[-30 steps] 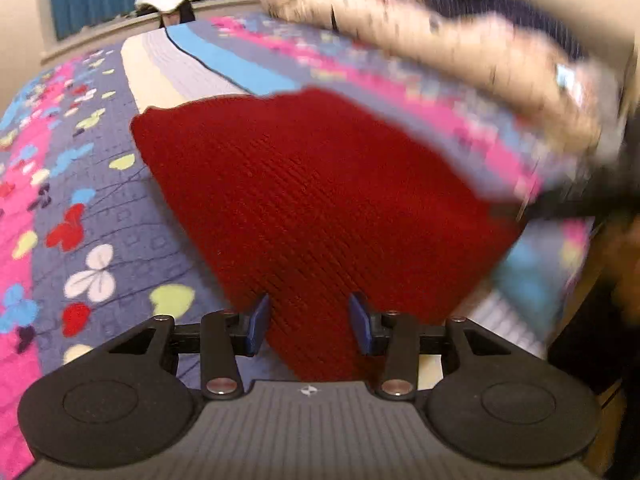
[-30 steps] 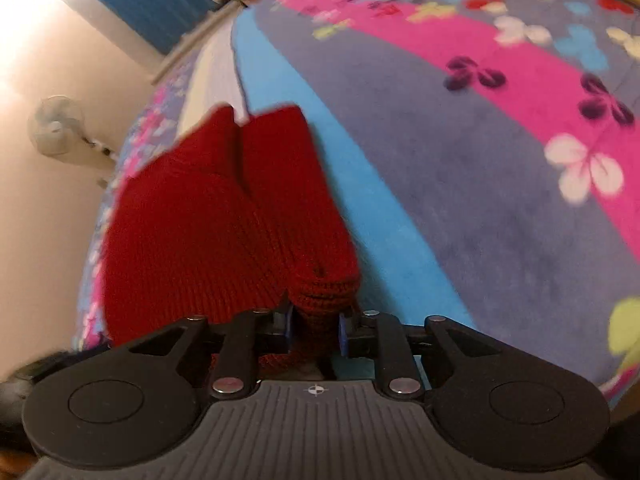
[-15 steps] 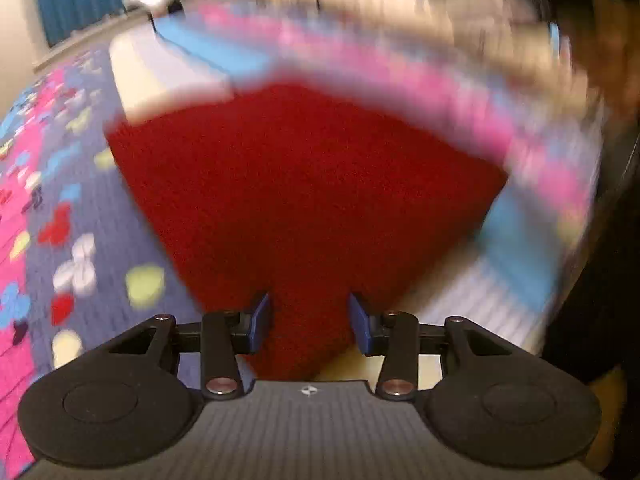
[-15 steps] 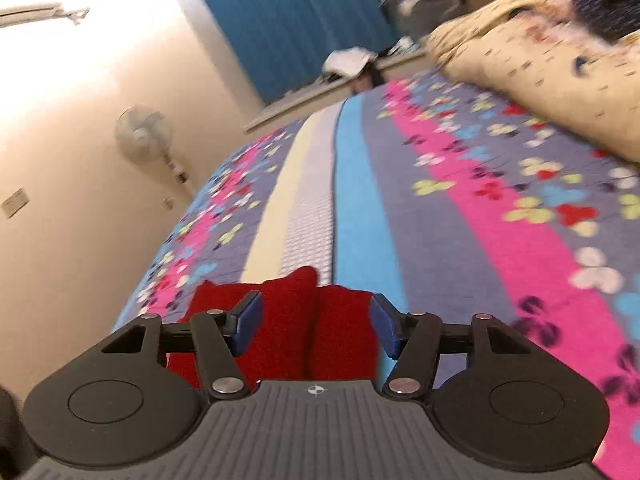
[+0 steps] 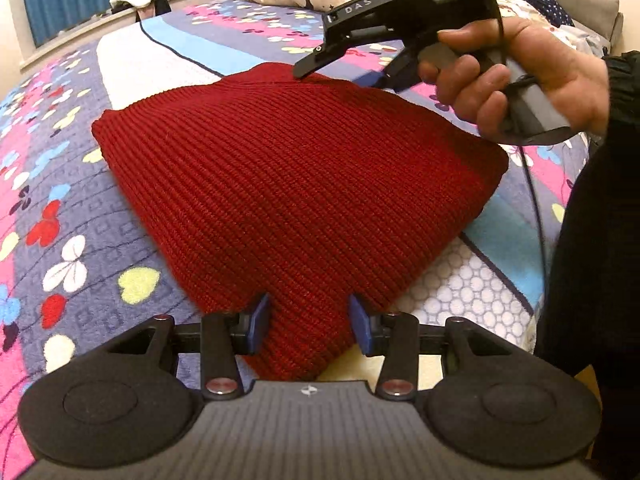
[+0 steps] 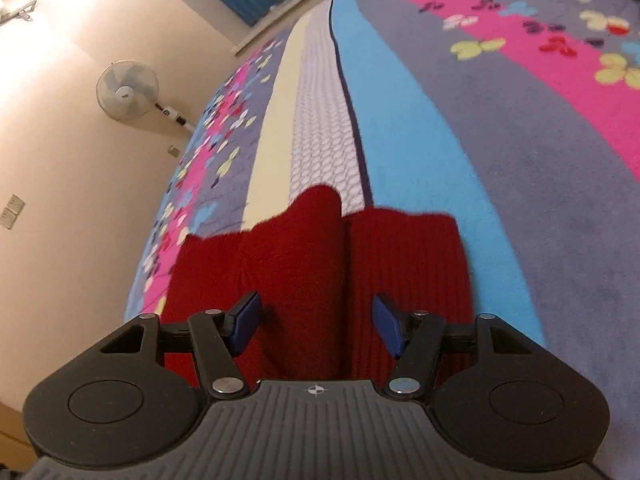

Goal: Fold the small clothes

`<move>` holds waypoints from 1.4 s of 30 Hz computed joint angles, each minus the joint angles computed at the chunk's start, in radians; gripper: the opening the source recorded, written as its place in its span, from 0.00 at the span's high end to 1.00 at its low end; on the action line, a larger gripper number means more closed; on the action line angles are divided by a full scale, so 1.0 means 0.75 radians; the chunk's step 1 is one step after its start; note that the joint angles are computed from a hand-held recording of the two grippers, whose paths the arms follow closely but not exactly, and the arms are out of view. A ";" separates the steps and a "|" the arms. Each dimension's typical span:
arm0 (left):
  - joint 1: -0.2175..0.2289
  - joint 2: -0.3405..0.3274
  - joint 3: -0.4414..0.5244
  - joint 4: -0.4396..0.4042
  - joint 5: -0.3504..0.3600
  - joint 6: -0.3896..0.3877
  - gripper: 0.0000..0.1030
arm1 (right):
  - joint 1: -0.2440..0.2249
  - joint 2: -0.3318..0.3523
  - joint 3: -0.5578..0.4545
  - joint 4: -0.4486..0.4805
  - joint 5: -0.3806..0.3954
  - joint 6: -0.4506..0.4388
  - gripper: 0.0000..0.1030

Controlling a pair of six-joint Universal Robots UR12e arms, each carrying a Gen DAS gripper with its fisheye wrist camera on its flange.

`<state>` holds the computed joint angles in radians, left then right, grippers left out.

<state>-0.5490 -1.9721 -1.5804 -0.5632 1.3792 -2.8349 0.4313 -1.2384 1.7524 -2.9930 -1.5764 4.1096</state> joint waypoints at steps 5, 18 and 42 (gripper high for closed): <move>0.000 0.003 -0.006 0.014 -0.002 0.002 0.53 | 0.016 0.000 0.042 -0.289 -0.077 -0.067 0.88; 0.005 0.011 -0.015 0.019 -0.010 0.015 0.53 | 0.070 -0.049 0.021 0.014 -0.274 -0.089 0.75; 0.032 0.011 -0.020 0.200 0.022 -0.304 0.54 | 0.068 -0.227 0.204 0.091 -0.117 -0.513 0.43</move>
<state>-0.5251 -1.9642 -1.5950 -0.4131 1.3958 -3.0626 0.4824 -1.4086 1.9055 -2.9247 -1.6639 3.7245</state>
